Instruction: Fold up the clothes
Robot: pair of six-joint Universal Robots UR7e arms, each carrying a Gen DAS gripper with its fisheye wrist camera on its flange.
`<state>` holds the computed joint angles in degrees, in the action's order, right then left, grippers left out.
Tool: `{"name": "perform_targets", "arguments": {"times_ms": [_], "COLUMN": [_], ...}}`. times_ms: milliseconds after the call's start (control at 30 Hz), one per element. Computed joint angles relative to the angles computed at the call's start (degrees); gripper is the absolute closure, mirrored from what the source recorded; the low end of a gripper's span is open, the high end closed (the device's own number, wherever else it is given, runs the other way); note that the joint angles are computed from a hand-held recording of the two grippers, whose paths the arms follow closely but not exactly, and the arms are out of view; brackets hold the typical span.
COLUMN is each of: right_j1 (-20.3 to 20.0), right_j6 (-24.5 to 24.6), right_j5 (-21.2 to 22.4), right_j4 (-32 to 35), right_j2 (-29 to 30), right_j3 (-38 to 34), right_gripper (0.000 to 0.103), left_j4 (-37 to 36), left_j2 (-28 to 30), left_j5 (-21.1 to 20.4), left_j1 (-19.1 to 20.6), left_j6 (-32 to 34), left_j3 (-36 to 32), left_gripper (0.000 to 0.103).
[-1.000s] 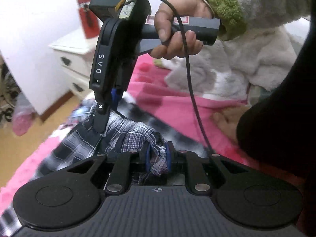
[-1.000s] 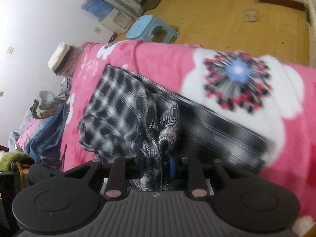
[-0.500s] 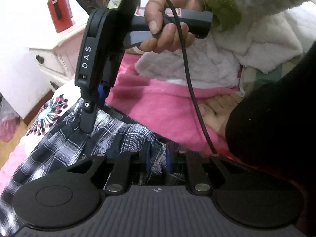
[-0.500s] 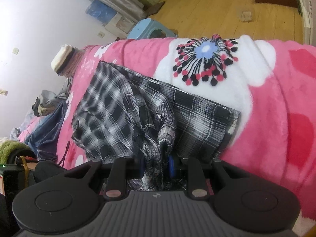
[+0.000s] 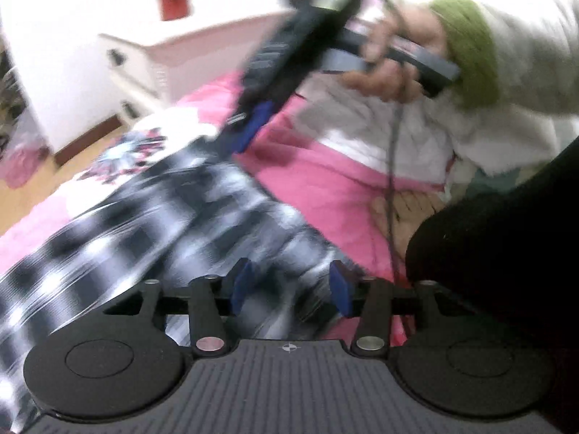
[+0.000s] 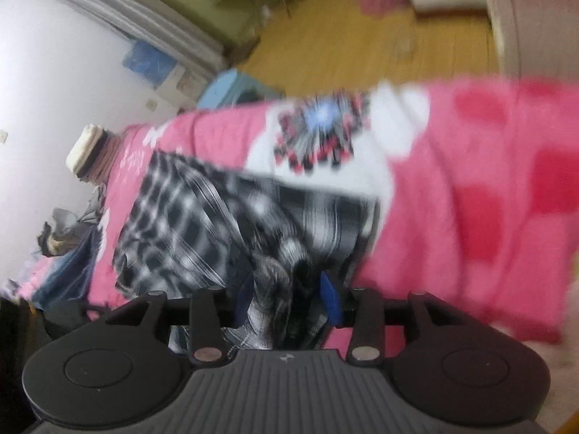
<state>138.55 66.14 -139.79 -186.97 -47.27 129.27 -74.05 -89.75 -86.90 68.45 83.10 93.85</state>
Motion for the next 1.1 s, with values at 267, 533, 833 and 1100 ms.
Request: {"name": "perform_targets", "arguments": {"times_ms": [267, 533, 833, 1100], "right_j1": [1.96, 1.05, -6.93, -9.73], "right_j6": [-13.56, -10.83, -45.4, -45.34], "right_j5": [-4.29, -4.85, 9.73, 14.55], "right_j4": [11.43, 24.75, -1.06, 14.83], "right_j2": [6.82, 6.93, 17.39, 24.45], "right_j3": [-12.05, -17.94, -33.62, -46.17], "right_gripper": [0.075, 0.085, 0.079, 0.078], "left_j4": [-5.11, -10.6, -17.25, -17.54], "left_j2": [8.09, 17.11, 26.22, 28.73], "left_j5": [6.56, 10.3, 1.89, -6.12], "left_j1": [5.04, 13.92, 20.29, 23.52], "left_j6": [-6.03, -12.74, -33.21, -39.78], "left_j3": [-14.32, -31.67, -46.46, -46.16], "left_gripper": [0.053, 0.053, 0.053, 0.053]}}
